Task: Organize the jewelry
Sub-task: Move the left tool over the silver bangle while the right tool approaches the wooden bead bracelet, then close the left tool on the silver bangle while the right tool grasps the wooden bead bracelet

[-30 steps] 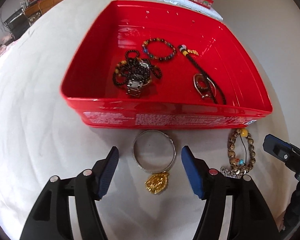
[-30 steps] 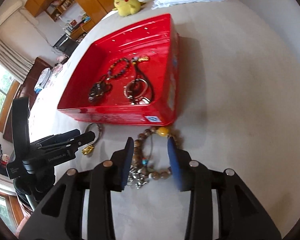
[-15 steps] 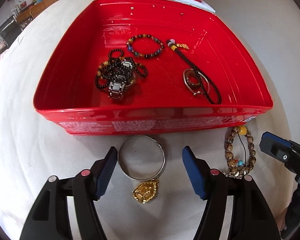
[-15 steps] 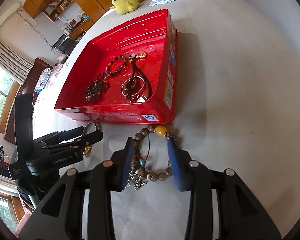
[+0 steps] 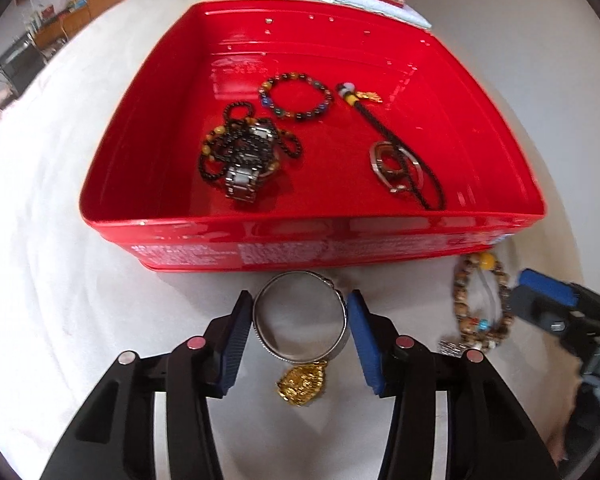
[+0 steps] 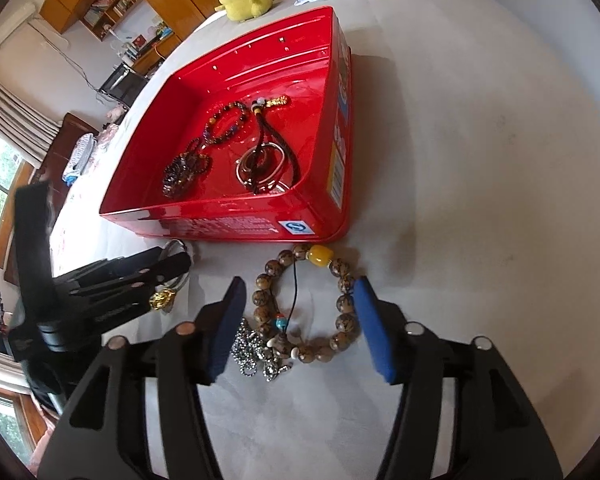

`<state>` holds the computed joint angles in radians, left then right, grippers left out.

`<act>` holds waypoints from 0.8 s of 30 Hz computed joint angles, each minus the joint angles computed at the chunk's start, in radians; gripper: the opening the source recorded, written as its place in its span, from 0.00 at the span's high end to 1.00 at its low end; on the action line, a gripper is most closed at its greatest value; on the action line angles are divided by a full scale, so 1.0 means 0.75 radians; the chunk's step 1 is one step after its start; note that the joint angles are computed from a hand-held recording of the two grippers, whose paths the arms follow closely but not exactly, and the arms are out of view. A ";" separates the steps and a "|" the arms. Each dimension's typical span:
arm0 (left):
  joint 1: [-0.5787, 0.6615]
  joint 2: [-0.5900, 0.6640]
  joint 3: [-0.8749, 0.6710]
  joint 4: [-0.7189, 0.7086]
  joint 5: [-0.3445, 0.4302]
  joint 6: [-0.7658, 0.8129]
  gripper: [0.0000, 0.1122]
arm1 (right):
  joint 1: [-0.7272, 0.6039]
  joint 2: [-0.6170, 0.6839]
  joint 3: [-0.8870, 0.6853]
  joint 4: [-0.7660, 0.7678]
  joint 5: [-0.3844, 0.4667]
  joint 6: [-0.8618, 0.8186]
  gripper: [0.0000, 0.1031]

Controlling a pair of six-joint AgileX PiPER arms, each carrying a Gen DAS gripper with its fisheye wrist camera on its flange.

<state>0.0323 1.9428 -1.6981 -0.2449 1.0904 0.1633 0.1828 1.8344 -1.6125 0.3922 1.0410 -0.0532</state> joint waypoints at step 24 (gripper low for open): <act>0.067 -0.134 0.001 -0.039 0.061 0.032 0.56 | 0.044 0.038 -0.023 -0.053 0.004 0.061 0.44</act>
